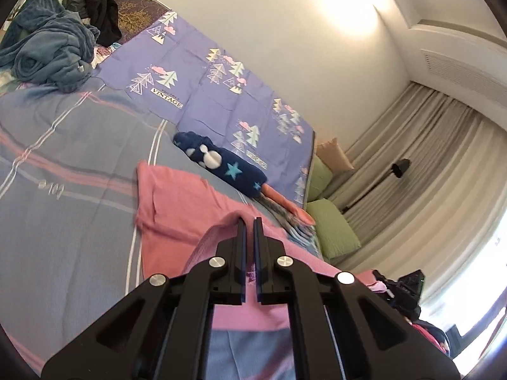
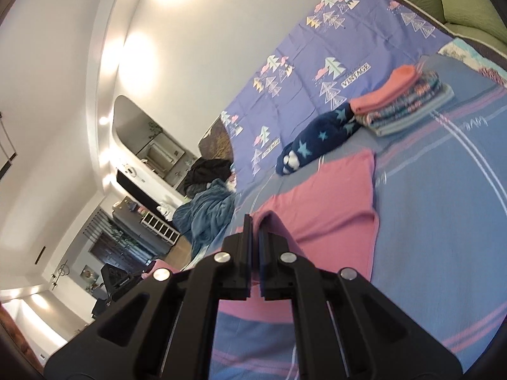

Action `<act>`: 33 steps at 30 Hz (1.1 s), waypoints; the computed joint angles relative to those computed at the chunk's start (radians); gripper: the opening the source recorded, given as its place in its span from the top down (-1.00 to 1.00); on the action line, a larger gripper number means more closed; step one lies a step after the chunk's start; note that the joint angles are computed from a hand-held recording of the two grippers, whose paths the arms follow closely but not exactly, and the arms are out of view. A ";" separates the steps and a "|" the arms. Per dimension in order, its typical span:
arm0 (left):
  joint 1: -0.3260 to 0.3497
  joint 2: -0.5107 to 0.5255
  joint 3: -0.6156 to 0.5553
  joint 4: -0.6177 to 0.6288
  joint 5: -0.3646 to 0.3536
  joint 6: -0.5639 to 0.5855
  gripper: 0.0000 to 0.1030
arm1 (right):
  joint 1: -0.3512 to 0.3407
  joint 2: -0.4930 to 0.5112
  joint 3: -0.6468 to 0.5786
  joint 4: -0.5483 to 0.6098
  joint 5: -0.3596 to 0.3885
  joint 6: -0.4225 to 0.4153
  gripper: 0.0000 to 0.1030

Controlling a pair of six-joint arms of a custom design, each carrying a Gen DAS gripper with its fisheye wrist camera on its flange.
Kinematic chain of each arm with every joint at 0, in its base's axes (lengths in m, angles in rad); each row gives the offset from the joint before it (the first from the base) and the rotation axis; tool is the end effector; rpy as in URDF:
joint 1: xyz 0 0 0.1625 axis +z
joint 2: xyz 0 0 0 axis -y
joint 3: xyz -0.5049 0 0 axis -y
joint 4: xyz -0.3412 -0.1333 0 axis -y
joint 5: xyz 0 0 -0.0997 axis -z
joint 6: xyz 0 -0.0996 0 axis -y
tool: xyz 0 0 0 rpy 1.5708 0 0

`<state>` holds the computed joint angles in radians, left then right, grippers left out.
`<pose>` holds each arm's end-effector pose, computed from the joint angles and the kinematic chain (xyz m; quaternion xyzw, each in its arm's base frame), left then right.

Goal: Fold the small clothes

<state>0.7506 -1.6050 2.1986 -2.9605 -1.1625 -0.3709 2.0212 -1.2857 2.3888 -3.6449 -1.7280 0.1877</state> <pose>-0.1751 -0.3997 0.4836 -0.1245 -0.8975 0.4191 0.0582 0.2946 -0.3389 0.3692 -0.0792 0.8789 -0.4635 0.0800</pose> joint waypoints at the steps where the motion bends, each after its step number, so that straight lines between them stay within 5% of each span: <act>1: 0.013 0.022 -0.020 -0.001 -0.004 0.006 0.93 | -0.004 0.009 -0.026 0.012 -0.010 -0.008 0.94; 13: 0.180 0.285 -0.295 0.037 -0.051 0.083 0.93 | -0.134 0.165 -0.347 0.207 -0.031 -0.071 0.94; 18: 0.269 0.424 -0.455 0.093 -0.044 0.063 0.93 | -0.194 0.285 -0.532 0.324 -0.097 -0.097 0.89; 20: 0.306 0.487 -0.517 0.097 -0.017 0.056 0.69 | -0.212 0.346 -0.631 0.439 -0.186 -0.091 0.69; 21: 0.322 0.519 -0.552 0.115 0.020 0.047 0.30 | -0.217 0.364 -0.657 0.473 -0.222 -0.071 0.32; 22: 0.332 0.536 -0.573 0.125 0.036 0.026 0.16 | -0.221 0.380 -0.673 0.495 -0.254 -0.049 0.24; 26: 0.362 0.553 -0.601 0.146 0.017 0.020 0.14 | -0.234 0.374 -0.631 0.457 -0.228 -0.107 0.23; 33: 0.321 0.500 -0.509 0.186 0.075 0.179 0.09 | -0.200 0.327 -0.548 0.478 -0.335 -0.229 0.06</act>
<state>1.0716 -1.1053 1.6892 -2.7742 -1.0875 -0.1920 1.8208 -0.9587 1.8406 -3.1673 -2.0634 -0.0412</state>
